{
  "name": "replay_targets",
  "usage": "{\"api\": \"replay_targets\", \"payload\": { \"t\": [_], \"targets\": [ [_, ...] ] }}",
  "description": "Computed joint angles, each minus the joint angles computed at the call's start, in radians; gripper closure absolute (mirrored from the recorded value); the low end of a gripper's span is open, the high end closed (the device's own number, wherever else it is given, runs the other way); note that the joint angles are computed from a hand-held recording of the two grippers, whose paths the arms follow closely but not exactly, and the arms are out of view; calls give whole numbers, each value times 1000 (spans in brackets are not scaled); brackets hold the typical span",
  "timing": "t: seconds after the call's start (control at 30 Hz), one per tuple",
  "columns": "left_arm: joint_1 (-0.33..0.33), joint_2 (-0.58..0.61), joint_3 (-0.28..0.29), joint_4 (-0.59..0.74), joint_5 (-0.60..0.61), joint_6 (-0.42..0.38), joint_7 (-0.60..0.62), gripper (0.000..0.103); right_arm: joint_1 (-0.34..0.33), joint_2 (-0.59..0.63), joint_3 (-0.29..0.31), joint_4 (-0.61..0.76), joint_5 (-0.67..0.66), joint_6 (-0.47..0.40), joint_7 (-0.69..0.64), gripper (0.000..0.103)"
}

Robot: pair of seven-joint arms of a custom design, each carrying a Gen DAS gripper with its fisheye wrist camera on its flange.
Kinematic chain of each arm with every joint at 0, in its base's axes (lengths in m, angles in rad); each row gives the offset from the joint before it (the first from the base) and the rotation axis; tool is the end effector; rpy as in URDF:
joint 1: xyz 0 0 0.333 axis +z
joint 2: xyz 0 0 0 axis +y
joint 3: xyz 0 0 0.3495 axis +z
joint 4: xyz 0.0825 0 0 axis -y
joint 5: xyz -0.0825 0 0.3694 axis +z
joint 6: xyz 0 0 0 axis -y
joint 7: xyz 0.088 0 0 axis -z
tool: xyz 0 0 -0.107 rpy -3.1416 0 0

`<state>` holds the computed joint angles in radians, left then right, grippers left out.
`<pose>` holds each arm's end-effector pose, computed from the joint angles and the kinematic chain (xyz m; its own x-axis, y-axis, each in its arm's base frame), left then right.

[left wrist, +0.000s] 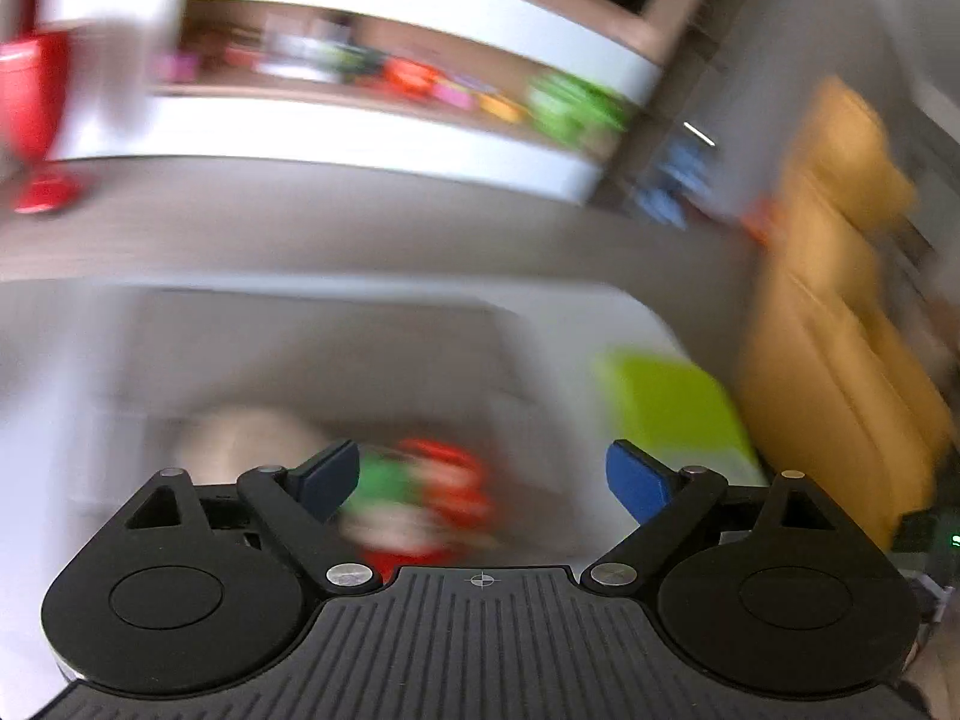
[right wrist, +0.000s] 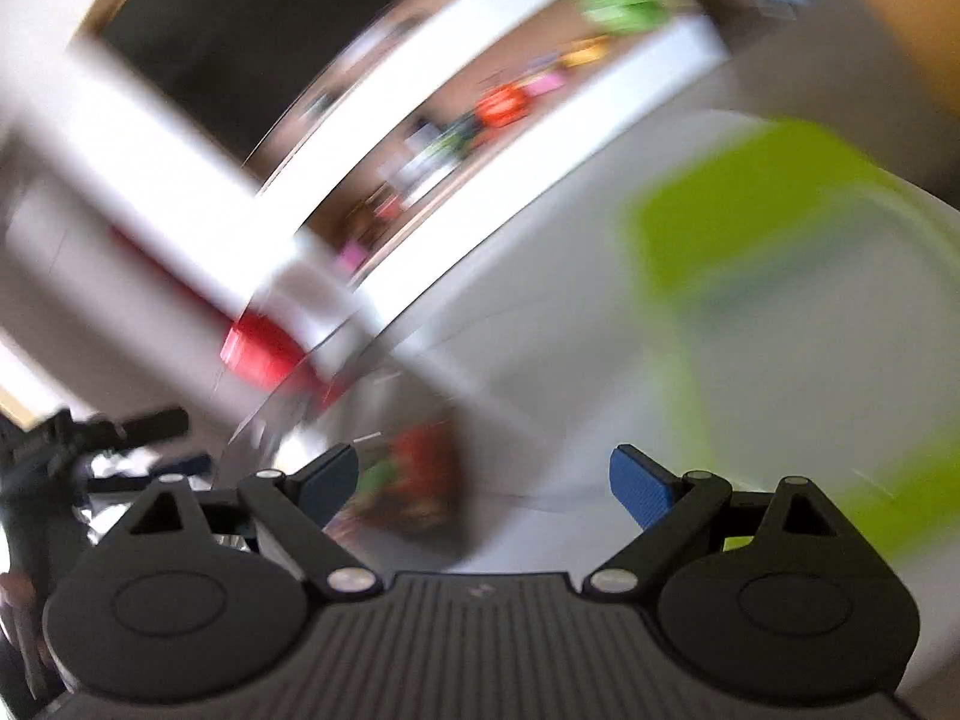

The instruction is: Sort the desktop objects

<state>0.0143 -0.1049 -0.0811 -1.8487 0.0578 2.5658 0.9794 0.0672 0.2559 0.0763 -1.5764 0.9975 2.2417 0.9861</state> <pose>0.5604 -0.0412 0.6983 0.3135 -0.8815 0.3530 -0.6033 -0.4720 -0.6428 0.6636 0.1140 0.5851 0.3846 -0.6814 -0.6227 -0.8356 0.0296 -0.5486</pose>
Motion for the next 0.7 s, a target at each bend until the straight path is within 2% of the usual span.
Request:
{"api": "replay_targets", "payload": {
  "t": [0.03,0.13,0.17,0.23,0.3,0.37,0.43,0.5,0.63,0.7],
  "targets": [
    [20,-51,35,-54,-53,16,8,10,23,40,10,65,-46,-25,18,13],
    [23,-163,170,-207,-329,83,124,11,91,160,24,245,-192,-60,140,30],
    [30,-183,194,-242,-371,96,137,11,108,197,26,295,-230,-65,187,34],
    [51,-190,223,-287,-415,106,141,14,128,258,34,378,-286,-79,262,35],
    [35,-166,264,-305,-517,108,197,16,136,287,41,411,-324,-78,306,36],
    [-25,-127,328,-297,-743,104,349,19,130,281,56,391,-329,-66,305,39],
    [-74,-71,386,-256,-995,41,533,30,123,279,70,387,-325,-75,301,43],
    [-74,-13,390,-209,-1117,-12,629,31,133,289,70,409,-343,-76,310,44],
    [-35,46,339,-158,-1120,-11,642,29,159,345,67,508,-401,-97,340,44],
    [-12,63,314,-145,-1111,-18,631,33,159,382,73,569,-417,-137,351,55]
  ]
}}
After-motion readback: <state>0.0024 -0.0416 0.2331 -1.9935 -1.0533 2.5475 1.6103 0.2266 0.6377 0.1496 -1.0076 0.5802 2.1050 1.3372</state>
